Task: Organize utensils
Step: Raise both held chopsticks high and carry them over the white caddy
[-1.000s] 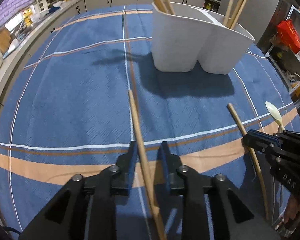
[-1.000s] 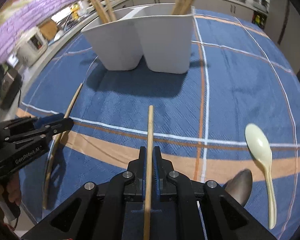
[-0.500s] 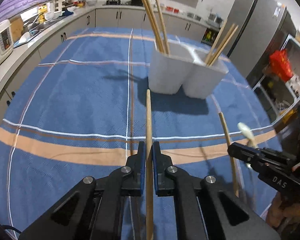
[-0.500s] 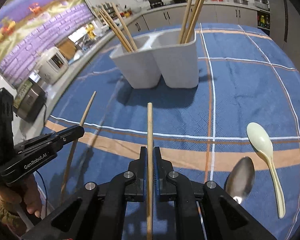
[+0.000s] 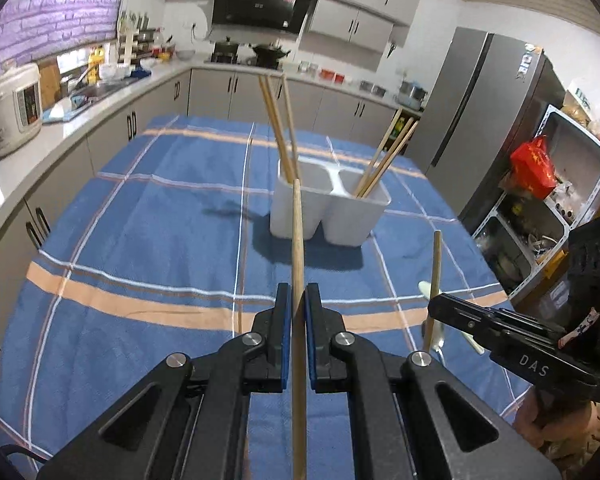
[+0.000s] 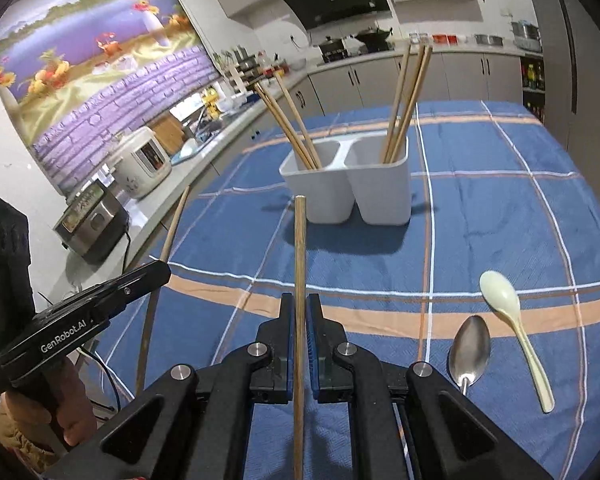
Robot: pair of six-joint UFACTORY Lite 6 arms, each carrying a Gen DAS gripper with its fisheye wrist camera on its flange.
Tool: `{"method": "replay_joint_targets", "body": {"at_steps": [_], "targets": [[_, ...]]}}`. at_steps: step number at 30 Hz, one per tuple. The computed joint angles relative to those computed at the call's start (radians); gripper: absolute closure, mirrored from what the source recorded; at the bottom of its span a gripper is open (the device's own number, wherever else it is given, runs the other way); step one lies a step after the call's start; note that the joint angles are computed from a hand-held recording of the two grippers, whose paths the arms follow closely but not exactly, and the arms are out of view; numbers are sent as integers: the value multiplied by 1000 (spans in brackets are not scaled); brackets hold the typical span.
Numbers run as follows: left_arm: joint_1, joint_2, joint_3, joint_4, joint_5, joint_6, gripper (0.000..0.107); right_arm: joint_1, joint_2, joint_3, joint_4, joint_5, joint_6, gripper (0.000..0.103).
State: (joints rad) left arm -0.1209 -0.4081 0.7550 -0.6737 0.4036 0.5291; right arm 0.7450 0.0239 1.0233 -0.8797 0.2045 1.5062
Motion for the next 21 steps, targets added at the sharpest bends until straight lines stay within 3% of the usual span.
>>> {"method": "replay_joint_targets", "body": {"at_steps": [6, 21], "targets": [[-27, -48, 15, 52, -14, -54, 101, 16, -41, -7, -84, 28, 79, 98], [5, -18, 61, 6, -11, 13, 101, 19, -51, 49, -165, 68, 138, 98]]}}
